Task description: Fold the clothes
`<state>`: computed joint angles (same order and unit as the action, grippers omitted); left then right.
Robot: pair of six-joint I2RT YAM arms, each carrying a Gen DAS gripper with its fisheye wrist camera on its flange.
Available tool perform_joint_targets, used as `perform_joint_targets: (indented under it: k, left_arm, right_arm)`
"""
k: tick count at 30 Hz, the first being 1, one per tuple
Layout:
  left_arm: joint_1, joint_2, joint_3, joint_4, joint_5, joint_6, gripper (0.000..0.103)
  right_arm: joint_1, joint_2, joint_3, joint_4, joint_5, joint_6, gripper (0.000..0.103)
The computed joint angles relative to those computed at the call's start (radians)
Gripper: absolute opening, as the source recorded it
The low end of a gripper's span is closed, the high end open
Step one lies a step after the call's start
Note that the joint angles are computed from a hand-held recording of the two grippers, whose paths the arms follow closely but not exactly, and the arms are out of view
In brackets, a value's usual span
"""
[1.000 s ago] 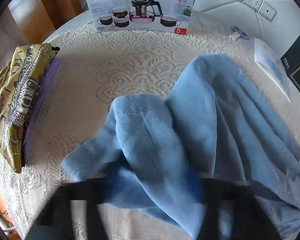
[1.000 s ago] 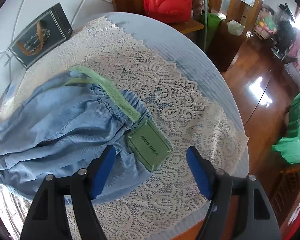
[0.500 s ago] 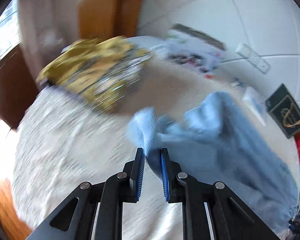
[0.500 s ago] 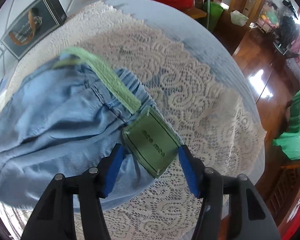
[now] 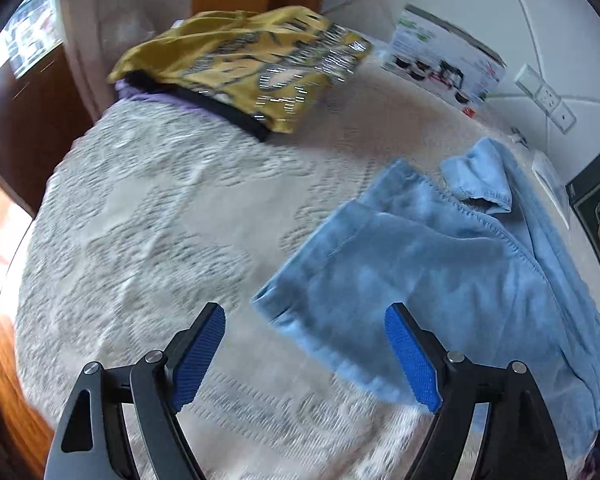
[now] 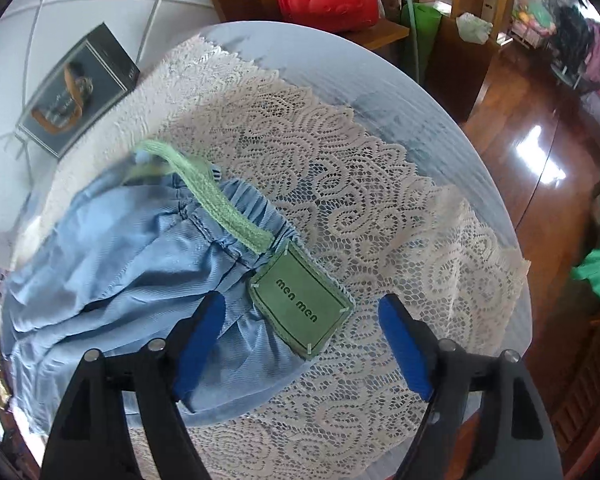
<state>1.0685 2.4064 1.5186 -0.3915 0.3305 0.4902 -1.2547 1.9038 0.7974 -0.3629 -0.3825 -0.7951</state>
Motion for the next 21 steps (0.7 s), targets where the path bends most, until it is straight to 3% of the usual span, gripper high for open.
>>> perform_joint_targets:
  k: [5, 8, 11, 13, 14, 15, 16, 18, 21]
  left_arm:
    - [-0.074, 0.131, 0.12, -0.017, -0.074, -0.011, 0.084]
    - [-0.109, 0.13, 0.067, 0.063, -0.124, 0.016, 0.093]
    - [-0.131, 0.111, 0.02, 0.104, -0.176, 0.025, 0.092]
    - [-0.14, 0.098, 0.007, 0.1, -0.196, 0.009, 0.083]
    - [-0.144, 0.087, -0.001, 0.099, -0.202, 0.005, 0.067]
    - [-0.148, 0.073, -0.013, 0.101, -0.213, 0.003, 0.033]
    - [-0.152, 0.054, -0.036, 0.117, -0.237, 0.005, 0.015]
    - [-0.141, 0.039, -0.048, 0.103, -0.233, 0.01, 0.013]
    - [-0.102, 0.012, -0.075, 0.084, -0.229, 0.012, 0.013]
  right_arm:
    - [-0.005, 0.046, 0.026, -0.004, 0.024, -0.005, 0.082]
    - [-0.002, 0.074, 0.028, 0.0, 0.025, 0.004, 0.083]
    - [0.029, 0.083, -0.014, 0.059, 0.041, 0.024, 0.084]
    - [0.063, 0.081, -0.057, 0.126, 0.071, 0.042, 0.085]
    - [0.088, 0.069, -0.093, 0.175, 0.103, 0.052, 0.083]
    - [0.115, 0.057, -0.128, 0.224, 0.135, 0.062, 0.059]
    - [0.141, 0.042, -0.164, 0.272, 0.165, 0.069, 0.049]
    - [0.181, -0.041, -0.251, 0.355, 0.198, 0.056, 0.029]
    - [0.173, -0.178, -0.296, 0.333, 0.187, 0.041, 0.02]
